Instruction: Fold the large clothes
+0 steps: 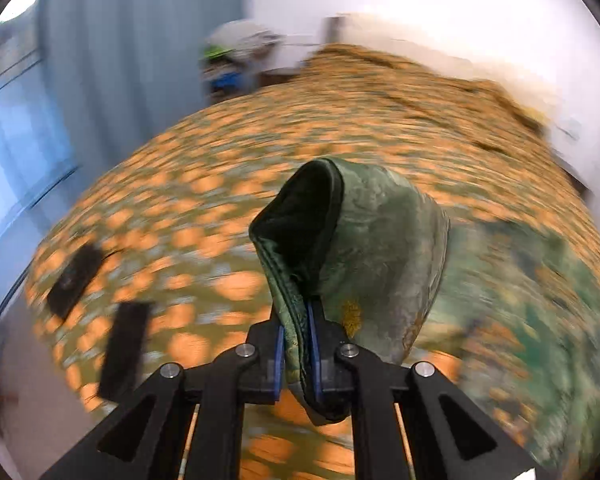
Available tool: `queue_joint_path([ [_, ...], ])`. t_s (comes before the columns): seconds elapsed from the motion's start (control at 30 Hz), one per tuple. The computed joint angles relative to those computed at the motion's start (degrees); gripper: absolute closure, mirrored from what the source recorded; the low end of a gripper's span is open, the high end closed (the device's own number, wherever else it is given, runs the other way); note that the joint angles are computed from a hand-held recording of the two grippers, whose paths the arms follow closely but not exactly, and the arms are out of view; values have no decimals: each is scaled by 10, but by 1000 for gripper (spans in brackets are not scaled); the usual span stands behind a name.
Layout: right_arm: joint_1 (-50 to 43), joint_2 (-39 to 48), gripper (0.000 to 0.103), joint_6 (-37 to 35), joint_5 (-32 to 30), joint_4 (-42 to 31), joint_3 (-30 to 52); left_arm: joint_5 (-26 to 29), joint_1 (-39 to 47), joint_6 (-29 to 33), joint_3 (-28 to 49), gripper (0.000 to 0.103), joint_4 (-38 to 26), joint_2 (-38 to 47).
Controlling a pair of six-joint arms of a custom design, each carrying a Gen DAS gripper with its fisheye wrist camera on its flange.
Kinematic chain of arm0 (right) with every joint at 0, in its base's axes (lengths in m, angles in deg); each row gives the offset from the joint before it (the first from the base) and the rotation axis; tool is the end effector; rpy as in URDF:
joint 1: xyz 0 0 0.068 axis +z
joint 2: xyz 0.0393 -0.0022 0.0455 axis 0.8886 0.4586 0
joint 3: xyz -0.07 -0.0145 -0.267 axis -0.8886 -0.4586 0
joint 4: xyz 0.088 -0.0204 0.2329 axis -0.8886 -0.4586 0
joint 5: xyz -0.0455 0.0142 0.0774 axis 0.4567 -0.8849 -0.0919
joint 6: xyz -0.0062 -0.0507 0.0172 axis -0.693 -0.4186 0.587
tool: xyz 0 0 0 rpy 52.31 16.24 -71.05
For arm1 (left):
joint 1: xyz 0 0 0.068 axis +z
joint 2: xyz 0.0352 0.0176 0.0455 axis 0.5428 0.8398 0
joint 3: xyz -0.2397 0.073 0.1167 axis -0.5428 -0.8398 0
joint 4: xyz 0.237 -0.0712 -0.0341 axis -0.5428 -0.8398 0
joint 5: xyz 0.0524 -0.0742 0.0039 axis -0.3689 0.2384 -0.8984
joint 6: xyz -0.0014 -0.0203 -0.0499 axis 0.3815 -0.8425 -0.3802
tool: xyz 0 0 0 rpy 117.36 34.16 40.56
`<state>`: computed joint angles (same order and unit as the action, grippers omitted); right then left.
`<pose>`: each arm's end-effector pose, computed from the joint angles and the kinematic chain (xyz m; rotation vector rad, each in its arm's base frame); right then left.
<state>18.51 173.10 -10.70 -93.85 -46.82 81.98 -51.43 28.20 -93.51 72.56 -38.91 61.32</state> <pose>0.2306 -0.1923 0.2367 0.1177 2.2406 0.2520 0.3100 -0.0123 0.3074 -0.6201 2.3517 0.2230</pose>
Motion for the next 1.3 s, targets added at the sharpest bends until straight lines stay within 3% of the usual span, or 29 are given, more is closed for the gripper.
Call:
queue_joint_path([
  [0.17, 7, -13, 26, -7, 5, -13, -10, 18, 83, -15, -34, 92, 24, 36],
  [0.3, 0, -25, 26, -14, 10, -21, -12, 20, 102, -35, -48, 92, 43, 69],
  [0.43, -8, -27, 26, -20, 21, -26, -10, -25, 96, -60, -53, 75, 29, 87],
  [0.57, -16, -15, 25, -15, 32, -22, -1, -21, 97, -60, -90, 65, 41, 54],
  [0.73, -31, 20, 12, 8, 53, -2, 19, -61, 16, -85, -125, 43, 36, -37],
  [0.87, -50, 62, 10, 25, 64, 0, 55, -111, -94, -121, -110, 24, 32, -79],
  [1.0, -59, 88, 9, 40, 90, 15, 93, -138, -202, -162, -52, 16, 22, -65],
  [1.13, -71, 110, 6, 50, 90, 32, 147, -116, -267, -192, 25, 15, 9, -4],
  [1.23, -82, 142, 6, 52, 65, 12, 217, -75, -293, -207, 56, 15, 28, 27],
  [1.3, -89, 170, 5, 56, 50, -3, 277, -80, -314, -202, 89, 12, 22, 57],
])
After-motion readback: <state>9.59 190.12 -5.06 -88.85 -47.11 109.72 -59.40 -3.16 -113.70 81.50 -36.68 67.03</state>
